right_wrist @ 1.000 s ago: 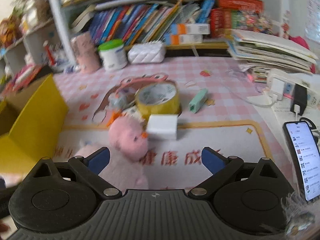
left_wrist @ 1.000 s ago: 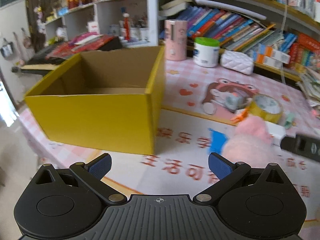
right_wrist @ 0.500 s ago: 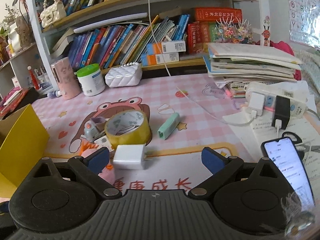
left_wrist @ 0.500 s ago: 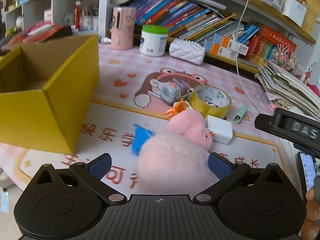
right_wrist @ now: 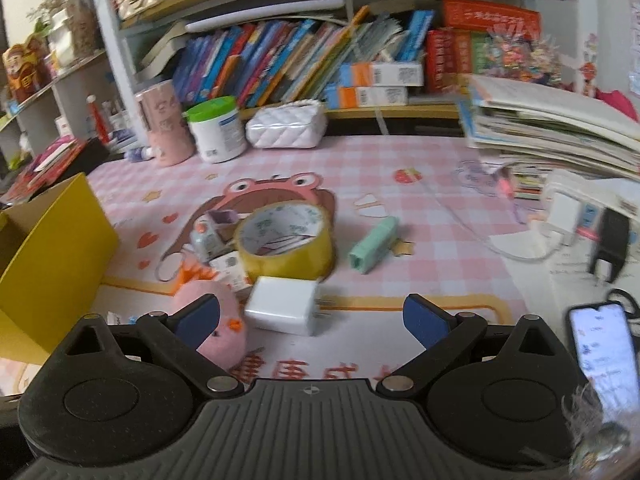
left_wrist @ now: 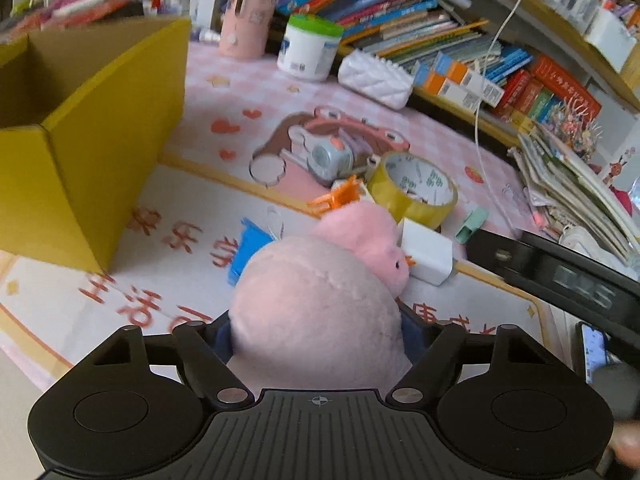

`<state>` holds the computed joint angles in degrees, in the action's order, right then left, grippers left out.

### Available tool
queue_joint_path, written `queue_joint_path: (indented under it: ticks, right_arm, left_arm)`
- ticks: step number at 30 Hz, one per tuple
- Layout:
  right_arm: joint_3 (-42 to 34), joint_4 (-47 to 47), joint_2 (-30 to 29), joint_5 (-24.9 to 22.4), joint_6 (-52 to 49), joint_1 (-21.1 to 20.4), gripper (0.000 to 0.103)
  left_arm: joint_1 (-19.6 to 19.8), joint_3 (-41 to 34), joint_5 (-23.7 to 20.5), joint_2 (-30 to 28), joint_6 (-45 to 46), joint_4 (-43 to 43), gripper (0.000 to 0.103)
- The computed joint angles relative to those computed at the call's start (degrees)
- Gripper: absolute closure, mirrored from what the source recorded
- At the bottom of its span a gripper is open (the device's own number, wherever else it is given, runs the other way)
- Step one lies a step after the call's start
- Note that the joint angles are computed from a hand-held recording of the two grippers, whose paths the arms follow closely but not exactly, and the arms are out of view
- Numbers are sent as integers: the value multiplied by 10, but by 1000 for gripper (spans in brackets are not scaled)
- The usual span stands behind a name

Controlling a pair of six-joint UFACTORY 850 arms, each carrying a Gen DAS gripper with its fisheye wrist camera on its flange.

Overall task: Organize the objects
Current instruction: 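Grasp the large pink plush pig with the left tool while the right tool grasps the pink chick, then carry the pink pig and pink chick with both tools over the yellow box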

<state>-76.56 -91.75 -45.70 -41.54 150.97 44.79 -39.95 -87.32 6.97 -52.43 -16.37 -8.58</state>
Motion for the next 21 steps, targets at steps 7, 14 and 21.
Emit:
queue_joint_path:
  ticks: [7, 14, 21]
  right_arm:
    - [-66, -85, -40, 92, -37, -26, 35]
    - [-175, 72, -108, 141, -282, -40, 37]
    - [-231, 178, -148, 128, -464, -34, 44]
  left_arm:
    - [11, 70, 38, 47, 203, -231, 25]
    - [17, 124, 79, 80, 288, -370, 25]
    - [17, 137, 92, 90, 253, -329, 25]
